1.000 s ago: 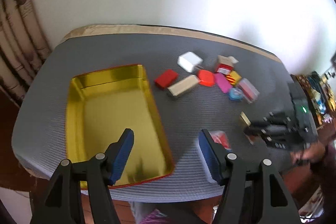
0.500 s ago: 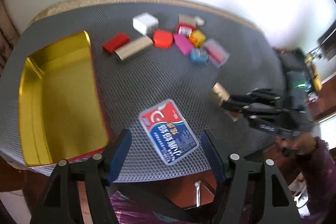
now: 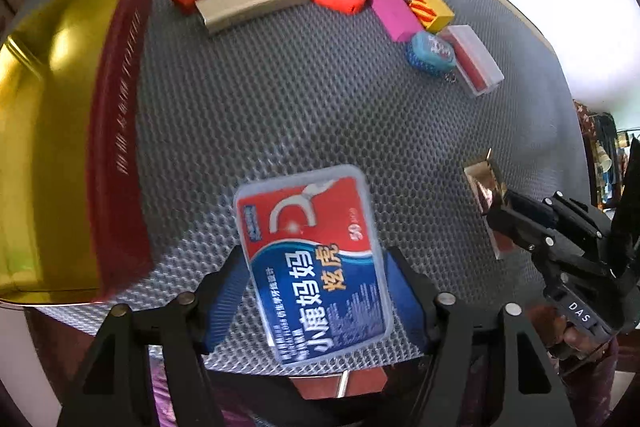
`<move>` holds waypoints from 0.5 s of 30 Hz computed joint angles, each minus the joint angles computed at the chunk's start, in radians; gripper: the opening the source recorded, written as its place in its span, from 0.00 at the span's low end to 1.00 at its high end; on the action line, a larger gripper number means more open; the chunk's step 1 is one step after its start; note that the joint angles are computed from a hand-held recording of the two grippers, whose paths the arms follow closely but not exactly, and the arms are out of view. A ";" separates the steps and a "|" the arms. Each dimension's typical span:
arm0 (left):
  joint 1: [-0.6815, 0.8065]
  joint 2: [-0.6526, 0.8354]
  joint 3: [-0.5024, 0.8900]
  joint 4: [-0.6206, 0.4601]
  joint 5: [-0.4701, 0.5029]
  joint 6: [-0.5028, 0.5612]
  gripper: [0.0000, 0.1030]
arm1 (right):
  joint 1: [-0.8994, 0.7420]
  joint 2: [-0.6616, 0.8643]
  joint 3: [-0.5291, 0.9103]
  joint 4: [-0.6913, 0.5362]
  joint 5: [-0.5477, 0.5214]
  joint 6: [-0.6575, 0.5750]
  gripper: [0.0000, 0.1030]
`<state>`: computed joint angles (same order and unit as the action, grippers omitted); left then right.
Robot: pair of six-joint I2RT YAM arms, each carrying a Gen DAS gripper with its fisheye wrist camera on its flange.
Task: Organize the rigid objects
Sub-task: 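Carry the floss box into the gold tin with the left tool and release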
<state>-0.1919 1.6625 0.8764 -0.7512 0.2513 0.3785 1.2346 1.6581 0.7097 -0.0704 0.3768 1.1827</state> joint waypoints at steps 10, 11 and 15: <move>0.099 -0.252 0.013 -0.112 0.095 0.131 0.64 | -0.005 0.046 0.013 0.023 -0.018 0.022 0.18; 0.136 -0.253 0.050 -0.153 0.117 0.160 0.64 | -0.005 0.045 0.013 0.021 -0.016 0.028 0.18; 0.276 -0.206 0.242 -0.222 0.131 0.220 0.64 | -0.010 0.049 0.022 0.001 -0.018 0.042 0.18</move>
<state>0.0842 1.4568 1.1187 -0.9732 0.3820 0.5989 1.2243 1.7074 0.7319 -0.0694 0.3587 1.2246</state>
